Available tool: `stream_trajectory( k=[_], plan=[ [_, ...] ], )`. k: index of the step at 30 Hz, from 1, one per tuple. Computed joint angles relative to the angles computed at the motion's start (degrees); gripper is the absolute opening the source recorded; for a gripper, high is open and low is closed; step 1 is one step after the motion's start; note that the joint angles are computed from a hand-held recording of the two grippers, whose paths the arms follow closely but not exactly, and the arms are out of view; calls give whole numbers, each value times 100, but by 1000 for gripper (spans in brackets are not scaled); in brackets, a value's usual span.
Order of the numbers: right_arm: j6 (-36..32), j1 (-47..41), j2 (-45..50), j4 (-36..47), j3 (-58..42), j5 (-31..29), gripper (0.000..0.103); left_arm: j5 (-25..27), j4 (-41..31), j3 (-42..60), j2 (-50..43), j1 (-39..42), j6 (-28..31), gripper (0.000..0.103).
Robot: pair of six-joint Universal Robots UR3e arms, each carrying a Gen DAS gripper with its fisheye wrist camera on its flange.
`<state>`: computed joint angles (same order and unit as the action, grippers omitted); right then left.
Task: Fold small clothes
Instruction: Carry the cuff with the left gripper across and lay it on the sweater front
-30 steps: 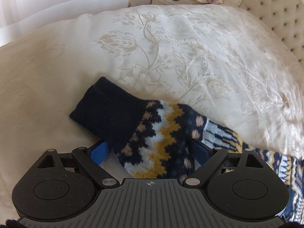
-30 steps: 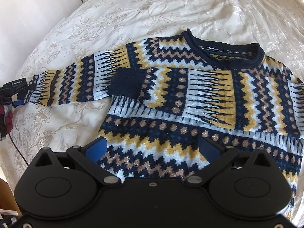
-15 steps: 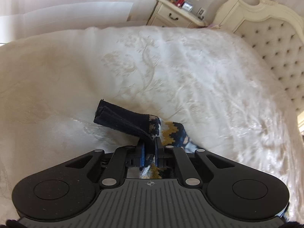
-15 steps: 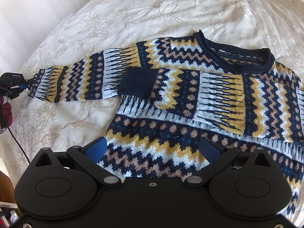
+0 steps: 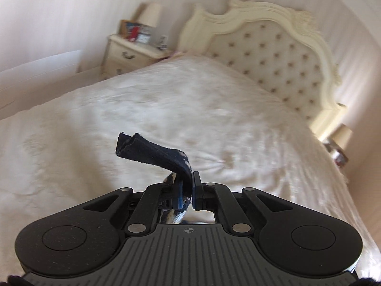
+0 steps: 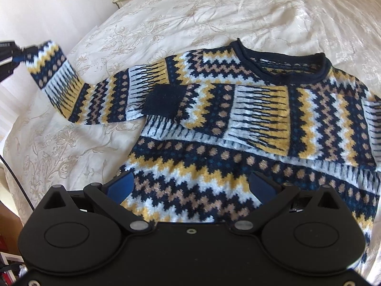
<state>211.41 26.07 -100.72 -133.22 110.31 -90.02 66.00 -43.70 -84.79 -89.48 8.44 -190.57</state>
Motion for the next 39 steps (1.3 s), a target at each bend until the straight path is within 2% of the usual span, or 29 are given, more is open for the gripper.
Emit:
stream_trajectory(
  k=[8,14,20,25,26,28,33,39],
  plan=[
    [-145,-612,-1475,262,1092,274,103,663,498,1428,-1525,-2071,-573,6],
    [-565,-1462,-2728,994,1587,628,103,976,523,2477,-2848,-3250,-937,6],
    [-1177,-2528,-3882,2117,1785,1044,103,1321,-225,3763,-3954,-4044,-864,6],
    [-1665,-3322,-4516,2850,1842,1368,103,1274,-699,4323,-4257,-4347,-714,13],
    [-1682,-3369,-4527,2858,1857,1381,103,1248,-646,4257,-4208,-4369,-665,23],
    [-1728,-3445,-4518,2851,1874,1398,103,1300,-476,4076,-4086,-4449,-488,32],
    [-1713,-3460,-4190,2387,1964,1329,103,1656,-337,3141,-3484,-4401,111,32],
    [-1853,-3679,-3573,1685,1972,1392,103,2172,-488,1660,-2650,-3940,221,32]
  ],
)
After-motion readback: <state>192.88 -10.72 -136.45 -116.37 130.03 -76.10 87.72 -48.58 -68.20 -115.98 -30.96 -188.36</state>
